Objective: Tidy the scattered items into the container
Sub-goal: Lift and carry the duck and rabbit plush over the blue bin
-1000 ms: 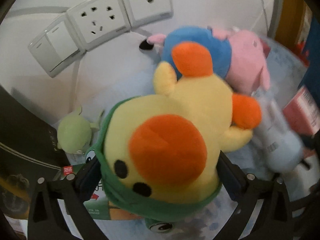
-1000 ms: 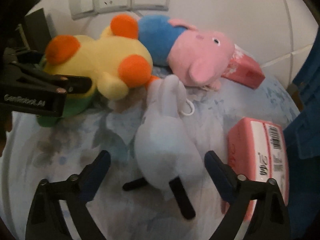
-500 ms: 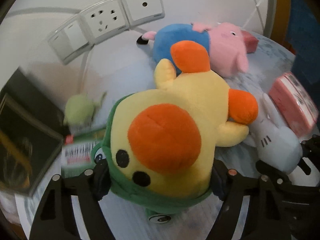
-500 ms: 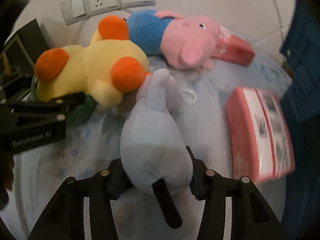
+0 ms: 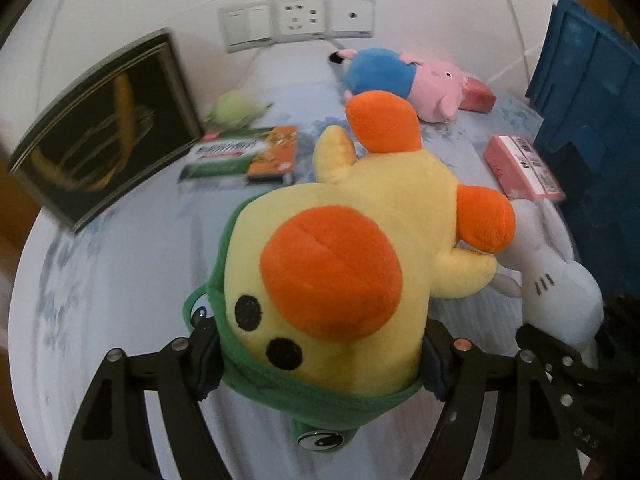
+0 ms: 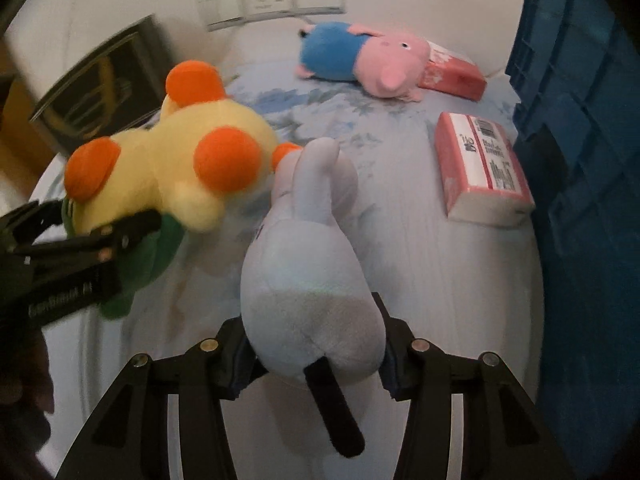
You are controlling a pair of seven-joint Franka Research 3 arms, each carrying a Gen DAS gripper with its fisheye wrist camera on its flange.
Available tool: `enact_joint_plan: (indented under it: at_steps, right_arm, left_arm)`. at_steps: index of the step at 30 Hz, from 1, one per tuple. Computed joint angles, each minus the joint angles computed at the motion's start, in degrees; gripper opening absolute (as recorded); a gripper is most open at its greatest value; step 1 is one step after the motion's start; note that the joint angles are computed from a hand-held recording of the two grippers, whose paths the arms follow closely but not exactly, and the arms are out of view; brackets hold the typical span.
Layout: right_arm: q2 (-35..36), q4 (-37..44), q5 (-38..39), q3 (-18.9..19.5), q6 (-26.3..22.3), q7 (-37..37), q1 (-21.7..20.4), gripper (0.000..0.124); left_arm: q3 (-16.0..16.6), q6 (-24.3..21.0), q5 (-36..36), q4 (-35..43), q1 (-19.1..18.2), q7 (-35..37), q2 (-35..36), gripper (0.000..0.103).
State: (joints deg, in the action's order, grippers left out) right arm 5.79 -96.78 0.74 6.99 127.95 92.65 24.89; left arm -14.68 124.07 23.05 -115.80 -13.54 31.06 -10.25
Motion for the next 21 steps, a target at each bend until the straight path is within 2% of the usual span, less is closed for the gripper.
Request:
enact_joint_plan:
  at_steps: [6,12,21]
  right_arm:
    - [-9.91,-7.43,2.66,1.03,-1.96,-5.29,-0.32,0.049]
    - [-19.1,-12.19,7.8,1.04,-4.32,-8.22,-1.49,0.049]
    - [-25.61,-9.83,13.08,0.49,-9.44,-14.14,-2.7,0.049]
  left_arm:
    - [-2.07,-5.68,-2.79,-3.26,-1.95,-3.85,-8.83,0.076]
    - [-4.9,-12.68,-1.93,-0.22,-3.53,-6.76,-13.18,0.076]
    - [-8.76,-23.94,-0.4,7.5,-5.5,-9.82,-15.59,0.076]
